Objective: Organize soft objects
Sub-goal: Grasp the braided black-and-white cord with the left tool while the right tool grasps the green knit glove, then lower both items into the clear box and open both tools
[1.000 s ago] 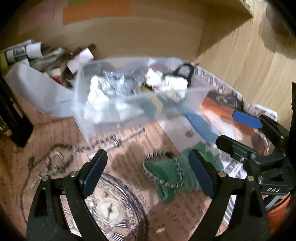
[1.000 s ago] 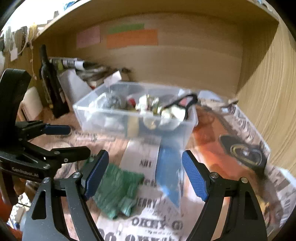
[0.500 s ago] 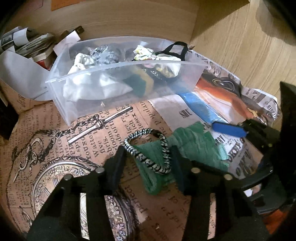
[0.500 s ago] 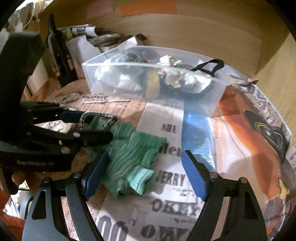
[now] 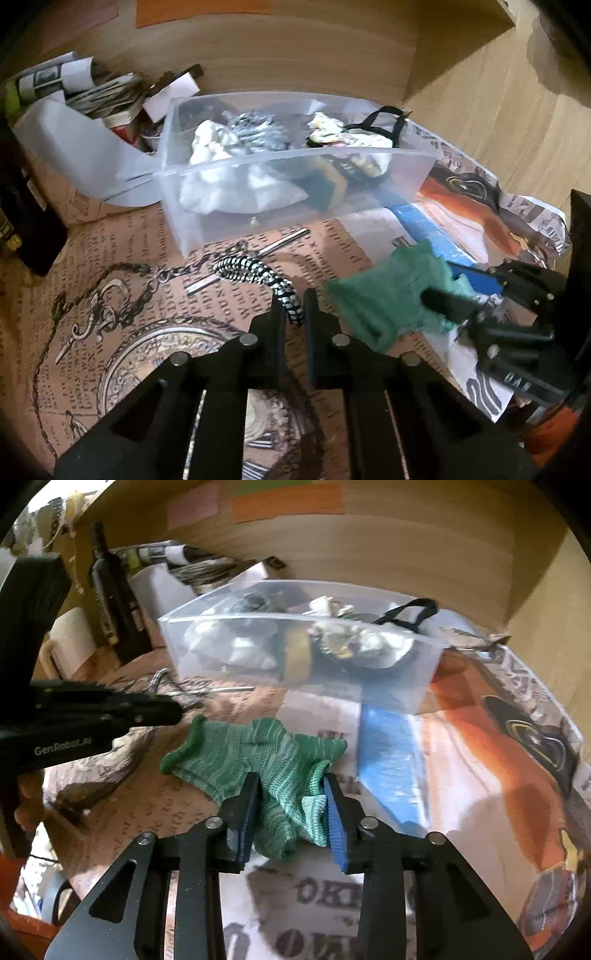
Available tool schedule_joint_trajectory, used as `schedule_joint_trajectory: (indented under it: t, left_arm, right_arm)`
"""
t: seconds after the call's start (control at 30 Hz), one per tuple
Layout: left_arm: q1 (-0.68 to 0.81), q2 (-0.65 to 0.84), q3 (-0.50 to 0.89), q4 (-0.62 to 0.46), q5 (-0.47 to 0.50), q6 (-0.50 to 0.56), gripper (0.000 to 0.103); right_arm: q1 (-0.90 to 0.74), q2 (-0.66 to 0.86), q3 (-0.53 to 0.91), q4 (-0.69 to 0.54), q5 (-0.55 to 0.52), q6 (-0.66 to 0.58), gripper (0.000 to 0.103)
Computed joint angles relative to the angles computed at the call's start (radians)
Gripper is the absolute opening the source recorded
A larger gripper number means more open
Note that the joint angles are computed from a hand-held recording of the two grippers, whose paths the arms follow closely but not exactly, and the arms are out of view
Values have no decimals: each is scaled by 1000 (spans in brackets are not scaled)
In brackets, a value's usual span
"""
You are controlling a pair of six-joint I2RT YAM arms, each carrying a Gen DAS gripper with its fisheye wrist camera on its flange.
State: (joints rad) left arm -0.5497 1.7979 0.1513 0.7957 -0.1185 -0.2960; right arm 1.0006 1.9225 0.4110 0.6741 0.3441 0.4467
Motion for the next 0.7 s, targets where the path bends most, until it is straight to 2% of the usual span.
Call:
schedule_joint_trajectory:
  t: [0.13, 0.27, 0.57, 0.7]
  left_arm:
    - [11, -29, -31, 25, -4, -6, 6]
    - [8, -121, -59, -4, -24, -9, 6]
    - [-4, -459, -85, -225, -73, 19, 6]
    - [6, -551, -68, -293, -77, 35, 6]
  right_arm:
    - [-19, -33, -30, 22, 11, 3, 21]
    - [-36, -74, -58, 41, 26, -5, 19]
    - [-45, -197, -91, 32, 65, -24, 18]
    - [-57, -267, -88, 7, 80, -49, 18]
